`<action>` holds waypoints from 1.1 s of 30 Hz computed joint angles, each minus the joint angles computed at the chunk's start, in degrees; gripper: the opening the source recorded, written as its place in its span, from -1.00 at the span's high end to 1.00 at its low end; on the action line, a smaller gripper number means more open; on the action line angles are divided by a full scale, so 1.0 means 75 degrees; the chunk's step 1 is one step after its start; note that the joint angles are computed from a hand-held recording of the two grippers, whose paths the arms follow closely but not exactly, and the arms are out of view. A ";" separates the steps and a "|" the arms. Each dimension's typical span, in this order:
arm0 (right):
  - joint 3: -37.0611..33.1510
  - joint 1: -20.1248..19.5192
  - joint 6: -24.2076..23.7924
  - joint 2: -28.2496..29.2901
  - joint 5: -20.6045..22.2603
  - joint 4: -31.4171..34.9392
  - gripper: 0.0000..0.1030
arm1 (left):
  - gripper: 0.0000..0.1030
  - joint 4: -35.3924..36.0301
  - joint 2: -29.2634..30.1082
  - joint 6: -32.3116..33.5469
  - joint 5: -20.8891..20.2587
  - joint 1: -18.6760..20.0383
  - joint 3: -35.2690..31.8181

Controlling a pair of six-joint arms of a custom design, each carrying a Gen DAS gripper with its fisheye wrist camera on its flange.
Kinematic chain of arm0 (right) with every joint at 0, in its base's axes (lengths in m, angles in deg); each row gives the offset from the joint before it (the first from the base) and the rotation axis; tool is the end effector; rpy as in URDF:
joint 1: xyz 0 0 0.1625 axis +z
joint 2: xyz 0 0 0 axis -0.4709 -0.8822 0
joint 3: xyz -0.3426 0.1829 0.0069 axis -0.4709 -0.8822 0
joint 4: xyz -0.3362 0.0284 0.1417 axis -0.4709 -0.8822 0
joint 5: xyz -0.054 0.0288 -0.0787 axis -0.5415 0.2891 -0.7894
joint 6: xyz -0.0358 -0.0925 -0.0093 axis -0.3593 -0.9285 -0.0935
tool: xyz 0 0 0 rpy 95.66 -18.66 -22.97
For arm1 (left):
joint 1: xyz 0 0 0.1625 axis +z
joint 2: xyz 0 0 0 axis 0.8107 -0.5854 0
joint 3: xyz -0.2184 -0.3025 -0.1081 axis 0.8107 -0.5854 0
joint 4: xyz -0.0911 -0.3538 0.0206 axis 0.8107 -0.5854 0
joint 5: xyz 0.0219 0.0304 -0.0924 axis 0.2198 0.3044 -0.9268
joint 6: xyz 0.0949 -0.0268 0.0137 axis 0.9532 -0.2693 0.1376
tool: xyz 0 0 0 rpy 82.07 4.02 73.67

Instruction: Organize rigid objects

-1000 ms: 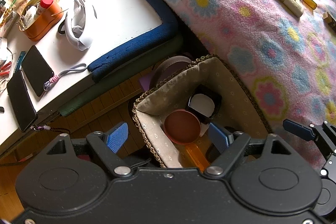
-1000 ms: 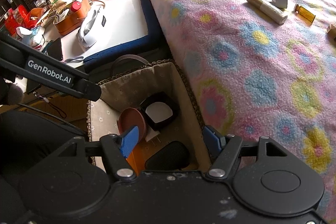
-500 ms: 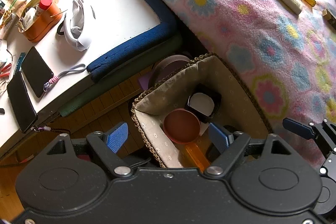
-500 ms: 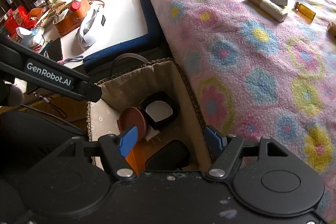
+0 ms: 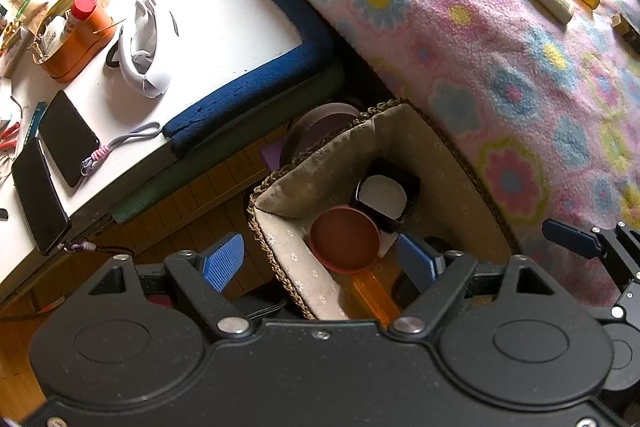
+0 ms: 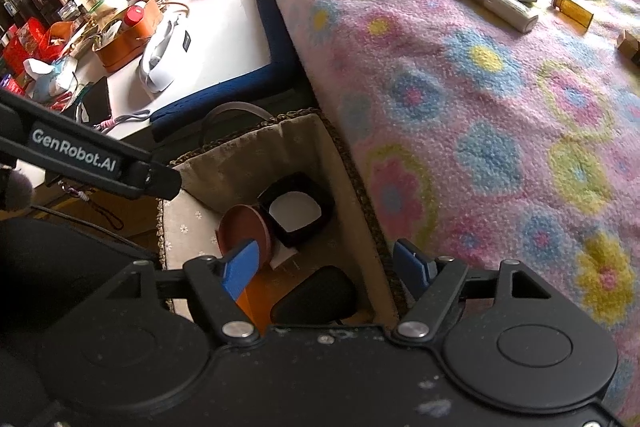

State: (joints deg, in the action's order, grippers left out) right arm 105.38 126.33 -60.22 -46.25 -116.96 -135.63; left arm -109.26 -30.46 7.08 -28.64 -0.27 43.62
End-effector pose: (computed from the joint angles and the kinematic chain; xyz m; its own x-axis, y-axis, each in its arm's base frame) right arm 0.1701 -0.6508 0.2219 -0.8271 0.0600 0.5589 -0.1876 0.9078 -0.3751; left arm -0.3046 -0.7521 0.1001 -0.6638 0.3314 -0.6705 0.3835 0.9205 0.0753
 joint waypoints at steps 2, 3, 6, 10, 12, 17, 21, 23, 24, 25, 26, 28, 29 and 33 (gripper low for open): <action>0.0013 -0.0018 0.0020 -0.0014 -0.0019 -0.0055 -0.44 | -0.56 -0.0068 -0.0036 0.0033 0.0016 -0.0006 0.0074; 0.0029 -0.0022 0.0026 -0.0023 -0.0041 -0.0118 -0.44 | -0.56 -0.0095 -0.0054 0.0045 0.0030 -0.0010 0.0111; 0.0104 -0.0049 0.0038 -0.0069 -0.0164 -0.0361 -0.47 | -0.56 -0.0064 -0.0031 0.0079 0.0028 -0.0010 0.0063; 0.0180 -0.0160 0.0004 -0.0137 -0.0342 -0.0815 -0.47 | -0.56 -0.0060 0.0003 0.0149 0.0019 -0.0019 0.0000; 0.0219 -0.0227 -0.0044 -0.0161 -0.0455 -0.1128 -0.48 | -0.56 -0.0090 0.0004 0.0181 0.0003 -0.0026 0.0005; 0.0299 -0.0511 -0.0310 -0.0126 -0.0872 -0.2899 -0.49 | -0.56 -0.0126 0.0040 0.0217 0.0026 -0.0046 -0.0038; -0.0212 -0.0798 -0.1018 0.0403 -0.1689 -0.5198 -0.59 | -0.56 -0.0170 0.0074 0.0307 0.0013 -0.0068 -0.0067; -0.0818 -0.0976 -0.1642 0.0825 -0.2069 -0.6226 -0.66 | -0.56 -0.0199 0.0083 0.0352 0.0043 -0.0092 -0.0037; -0.1140 -0.1075 -0.1900 0.1006 -0.2159 -0.6560 -0.68 | -0.56 -0.0190 0.0095 0.0368 0.0048 -0.0099 -0.0044; -0.1473 -0.1176 -0.2126 0.1172 -0.2202 -0.6754 -0.68 | -0.56 -0.0164 0.0121 0.0380 0.0049 -0.0107 -0.0077; -0.1777 -0.1266 -0.2286 0.1303 -0.2239 -0.6820 -0.68 | -0.56 -0.0145 0.0146 0.0398 0.0049 -0.0117 -0.0110; -0.2489 -0.1442 -0.2609 0.1612 -0.2301 -0.6848 -0.74 | -0.56 -0.0135 0.0186 0.0440 0.0078 -0.0144 -0.0137; -0.2738 -0.1510 -0.2654 0.1699 -0.2269 -0.6762 -0.86 | -0.56 -0.0148 0.0204 0.0474 0.0095 -0.0158 -0.0144; -0.3371 -0.1769 -0.2935 0.1943 -0.1727 -0.6661 -0.99 | -0.56 -0.0227 0.0269 0.0624 0.0159 -0.0215 -0.0149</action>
